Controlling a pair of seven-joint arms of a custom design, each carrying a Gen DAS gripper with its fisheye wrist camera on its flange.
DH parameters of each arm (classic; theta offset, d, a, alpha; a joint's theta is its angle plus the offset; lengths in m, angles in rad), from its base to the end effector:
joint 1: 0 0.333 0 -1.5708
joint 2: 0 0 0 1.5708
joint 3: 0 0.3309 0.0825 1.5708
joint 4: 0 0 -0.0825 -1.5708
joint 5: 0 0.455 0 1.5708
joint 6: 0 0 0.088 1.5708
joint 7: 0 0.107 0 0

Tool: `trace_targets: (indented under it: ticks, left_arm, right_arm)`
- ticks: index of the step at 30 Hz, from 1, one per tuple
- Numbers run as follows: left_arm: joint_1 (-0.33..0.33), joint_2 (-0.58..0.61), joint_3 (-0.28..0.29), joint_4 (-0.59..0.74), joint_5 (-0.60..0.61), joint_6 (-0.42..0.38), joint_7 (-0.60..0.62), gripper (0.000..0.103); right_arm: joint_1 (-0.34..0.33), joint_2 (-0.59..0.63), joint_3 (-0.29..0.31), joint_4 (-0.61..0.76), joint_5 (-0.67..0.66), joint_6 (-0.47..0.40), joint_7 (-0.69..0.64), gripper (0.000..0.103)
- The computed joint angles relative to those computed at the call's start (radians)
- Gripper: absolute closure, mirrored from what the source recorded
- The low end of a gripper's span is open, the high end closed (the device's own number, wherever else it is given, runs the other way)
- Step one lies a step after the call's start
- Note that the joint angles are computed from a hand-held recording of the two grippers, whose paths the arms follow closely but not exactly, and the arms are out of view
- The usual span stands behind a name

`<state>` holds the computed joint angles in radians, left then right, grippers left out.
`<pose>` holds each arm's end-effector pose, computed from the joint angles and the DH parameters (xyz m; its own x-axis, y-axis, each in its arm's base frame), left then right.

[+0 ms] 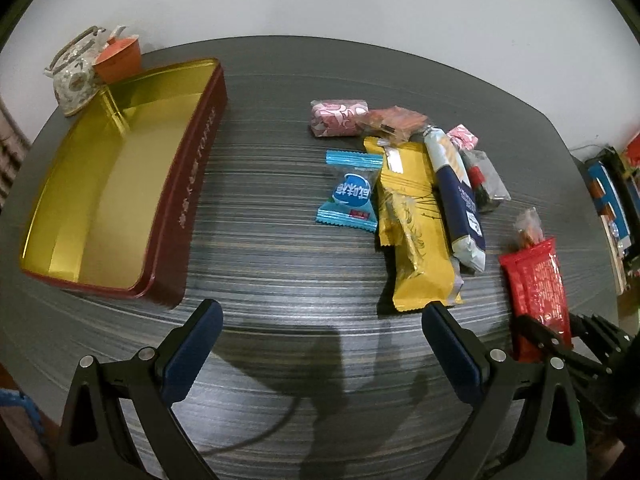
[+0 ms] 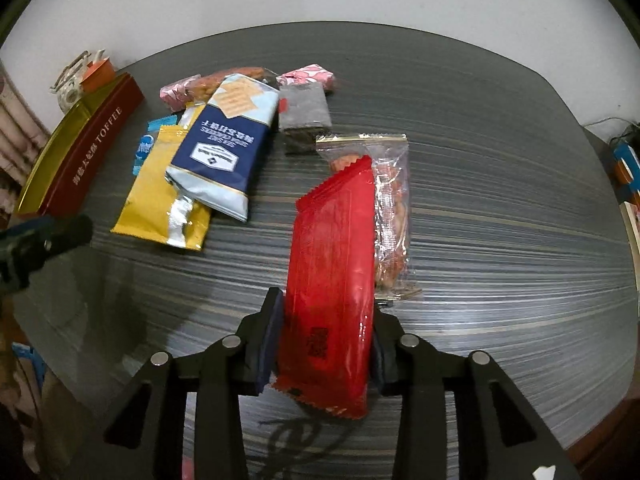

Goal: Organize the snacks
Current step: 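Grasp the red wafer pack with the right tool and lift it, then grasp the yellow biscuit pack with the left tool while the right tool holds the red pack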

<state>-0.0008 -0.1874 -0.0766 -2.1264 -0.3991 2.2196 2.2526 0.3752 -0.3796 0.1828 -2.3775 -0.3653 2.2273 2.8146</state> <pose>0.5860 -0.0597 0.5101 -0.5504 -0.8258 0.1228 -0.7881 0.4654 -0.4029 0.4403 0.2651 0.4727 -0.4701 -0.8818 -0.0370 -0.7931 0.4405 -0.4206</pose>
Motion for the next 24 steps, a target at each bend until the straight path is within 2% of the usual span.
trace_targets:
  ticks: [3,10,15,23,24]
  left_arm:
    - [-0.002,0.009,-0.006,0.006,0.011,-0.001,-0.015,0.003]
    - [-0.012,0.017,-0.015,0.008,0.026,0.015,-0.033,0.003]
    - [-0.023,0.018,-0.020,0.009,0.028,0.019,-0.022,0.003]
    - [-0.036,0.067,-0.026,0.064,-0.007,-0.081,-0.036,0.004]
    - [-0.037,0.077,-0.029,0.073,-0.010,-0.089,-0.043,0.007]
  right_arm:
    - [0.002,-0.034,-0.002,-0.029,0.001,0.008,-0.006,0.060]
    - [-0.001,-0.135,0.005,-0.100,-0.008,0.051,-0.009,0.087]
    - [0.003,-0.114,0.020,-0.069,-0.027,0.042,-0.060,0.088]
    - [0.003,-0.104,0.022,-0.075,-0.027,0.075,-0.061,0.086]
    - [0.002,-0.105,0.022,-0.076,-0.029,0.075,-0.060,0.086]
